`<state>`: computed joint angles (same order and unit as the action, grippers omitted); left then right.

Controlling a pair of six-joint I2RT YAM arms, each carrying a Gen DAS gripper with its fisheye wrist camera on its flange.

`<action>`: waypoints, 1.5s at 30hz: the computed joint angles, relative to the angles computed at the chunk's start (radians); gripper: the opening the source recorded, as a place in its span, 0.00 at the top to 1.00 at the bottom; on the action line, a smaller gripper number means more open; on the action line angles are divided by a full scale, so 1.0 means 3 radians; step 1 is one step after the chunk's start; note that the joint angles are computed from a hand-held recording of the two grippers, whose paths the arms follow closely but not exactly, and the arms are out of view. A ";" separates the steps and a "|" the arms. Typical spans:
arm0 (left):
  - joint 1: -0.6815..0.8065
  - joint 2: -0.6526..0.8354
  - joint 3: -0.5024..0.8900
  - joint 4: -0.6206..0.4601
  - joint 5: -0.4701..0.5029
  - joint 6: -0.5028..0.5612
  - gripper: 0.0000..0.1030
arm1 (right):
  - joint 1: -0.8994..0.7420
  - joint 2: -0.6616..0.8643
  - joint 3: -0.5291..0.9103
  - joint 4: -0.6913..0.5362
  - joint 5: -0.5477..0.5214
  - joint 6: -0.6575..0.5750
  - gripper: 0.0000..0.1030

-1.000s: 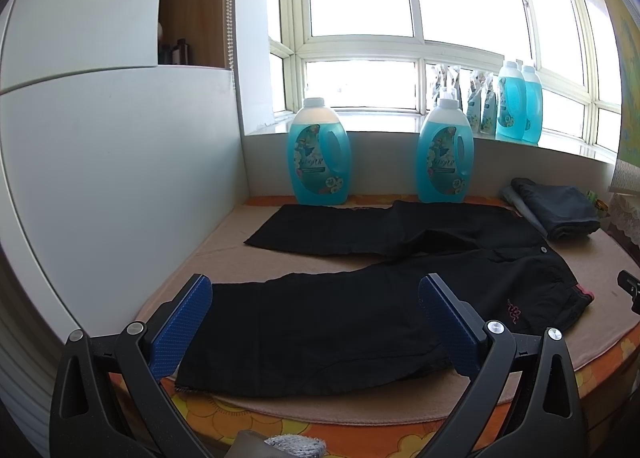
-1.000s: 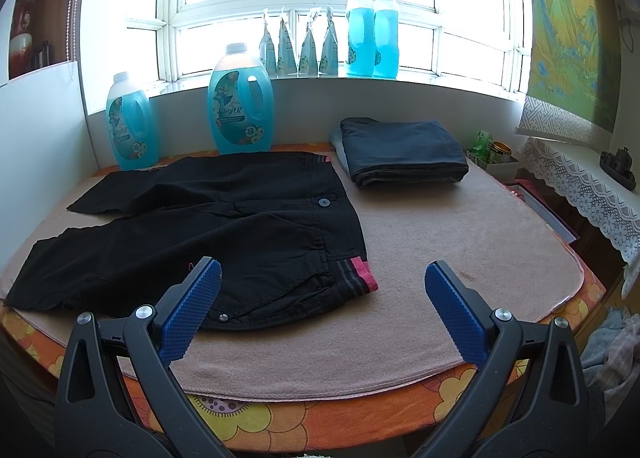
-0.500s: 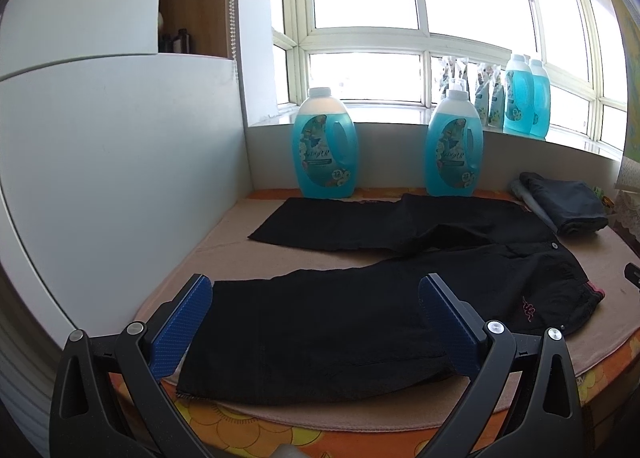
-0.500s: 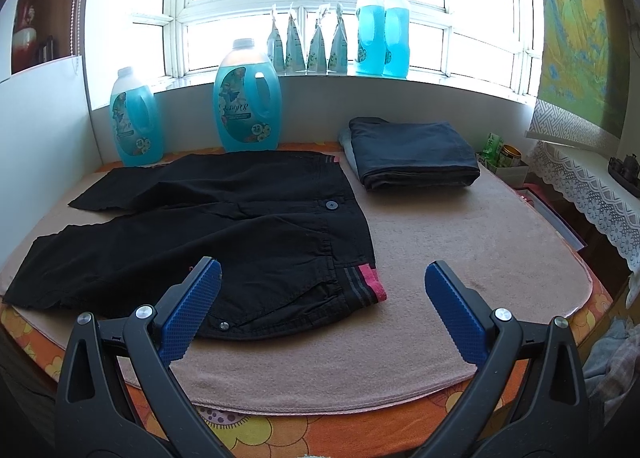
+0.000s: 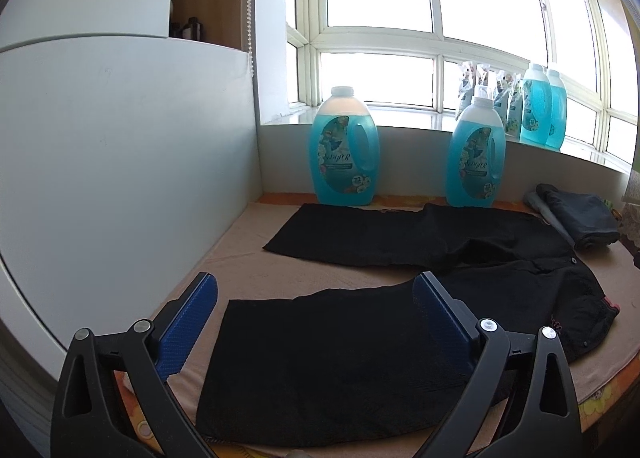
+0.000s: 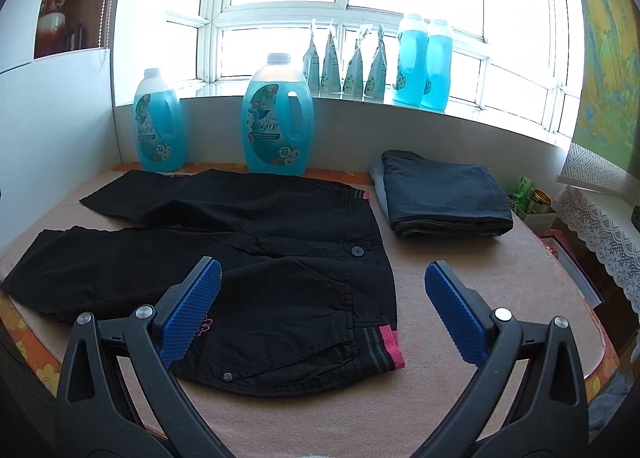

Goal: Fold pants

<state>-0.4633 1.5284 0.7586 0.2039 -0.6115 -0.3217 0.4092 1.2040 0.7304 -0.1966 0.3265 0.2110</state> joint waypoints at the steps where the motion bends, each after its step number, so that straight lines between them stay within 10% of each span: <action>1: 0.0047 0.0008 0.0029 0.0001 0.0031 0.0038 0.07 | -0.0028 0.0072 0.0065 0.0032 -0.0058 -0.0074 0.00; 12: 0.0510 0.0284 0.0464 -0.0099 0.0491 0.0303 0.20 | -0.0248 0.0731 0.0611 0.0127 -0.0901 -0.0498 0.00; 20: 0.0687 0.0297 0.0408 -0.0341 0.0788 0.0298 0.42 | 0.0091 0.1073 0.0737 -0.0396 -0.1543 -0.1071 0.18; 43: 0.1302 -0.0379 -0.0690 -0.0494 0.1324 -0.0122 0.57 | 0.1343 0.2097 0.1271 -0.0244 -0.1204 -0.1194 0.36; 45: 0.1285 -0.0448 -0.0761 -0.0512 0.1333 -0.0137 0.57 | 0.1362 0.2168 0.1370 -0.0293 -0.1142 -0.1202 0.54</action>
<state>-0.0779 1.3941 0.5303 0.0504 -0.2116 -0.3629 0.8178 1.8542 1.1413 -0.2847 -0.0160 -0.1496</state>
